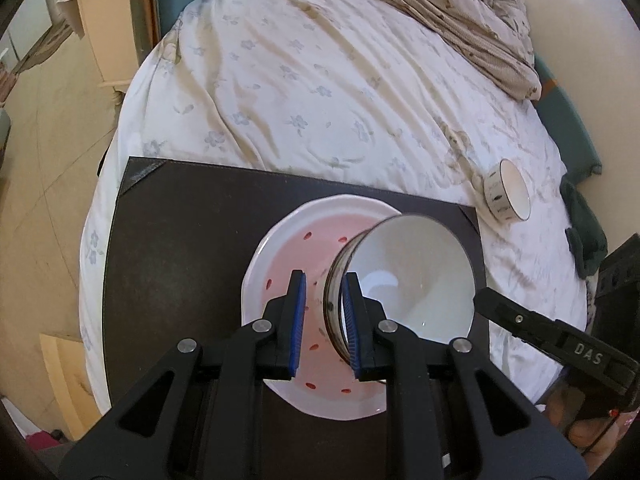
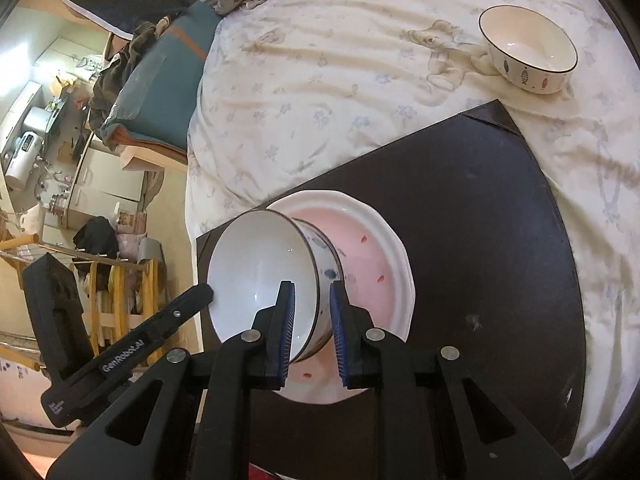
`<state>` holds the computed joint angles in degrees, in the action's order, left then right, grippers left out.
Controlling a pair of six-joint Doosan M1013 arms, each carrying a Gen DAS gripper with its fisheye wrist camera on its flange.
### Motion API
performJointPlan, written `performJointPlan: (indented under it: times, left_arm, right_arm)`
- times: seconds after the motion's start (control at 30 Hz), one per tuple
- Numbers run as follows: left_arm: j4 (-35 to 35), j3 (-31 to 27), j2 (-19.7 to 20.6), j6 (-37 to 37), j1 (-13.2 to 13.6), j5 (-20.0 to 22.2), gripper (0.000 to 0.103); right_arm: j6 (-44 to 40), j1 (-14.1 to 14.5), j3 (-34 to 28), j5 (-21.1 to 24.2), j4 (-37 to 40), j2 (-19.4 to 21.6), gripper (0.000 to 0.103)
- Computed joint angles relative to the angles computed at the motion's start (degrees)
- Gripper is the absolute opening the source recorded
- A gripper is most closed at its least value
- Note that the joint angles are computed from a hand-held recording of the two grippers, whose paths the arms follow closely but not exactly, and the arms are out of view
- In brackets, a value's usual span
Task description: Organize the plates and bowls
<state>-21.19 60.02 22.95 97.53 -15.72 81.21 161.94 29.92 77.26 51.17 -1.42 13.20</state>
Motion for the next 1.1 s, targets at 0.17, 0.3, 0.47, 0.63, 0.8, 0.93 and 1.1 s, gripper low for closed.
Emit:
performJointPlan:
  times: [0.17,0.3,0.47,0.63,0.8,0.93,1.1]
  left_arm:
    - [-0.2,-0.6,0.4,0.1,0.0,0.2,0.016]
    - [-0.3,-0.9,0.6,0.5,0.0,0.3,0.016]
    - [-0.2,-1.2,0.8,0.8,-0.2,0.1,0.016]
    - [0.3,-1.2,0.7,0.8,-0.3,0.1,0.016]
    - [1.2,-1.1,0.4,1.3,-0.5,-0.1,0.016]
    - [1.7,-0.4,-0.4,2.3,-0.6,-1.3,0.016]
    - [5.0,1.1,-1.5,2.4,-1.3,-3.4,0.017]
  right_arm:
    - [0.3,-0.5,0.0,-0.2,0.2,0.3,0.021]
    - [0.5,-1.1,0.1,-0.1,1.1,0.6,0.021]
    - [0.1,-1.6,0.2,-0.2,1.8,0.8,0.021]
    - [-0.2,-1.8,0.3,-0.5,2.6,0.9,0.021]
    - [-0.4,-1.7,0.3,-0.6,2.5,0.9,0.021]
    - [-0.5,-1.6,0.1,-0.3,2.5,1.0,0.021]
    - [-0.7,-1.3,-0.1,-0.5,1.8,0.8,0.021]
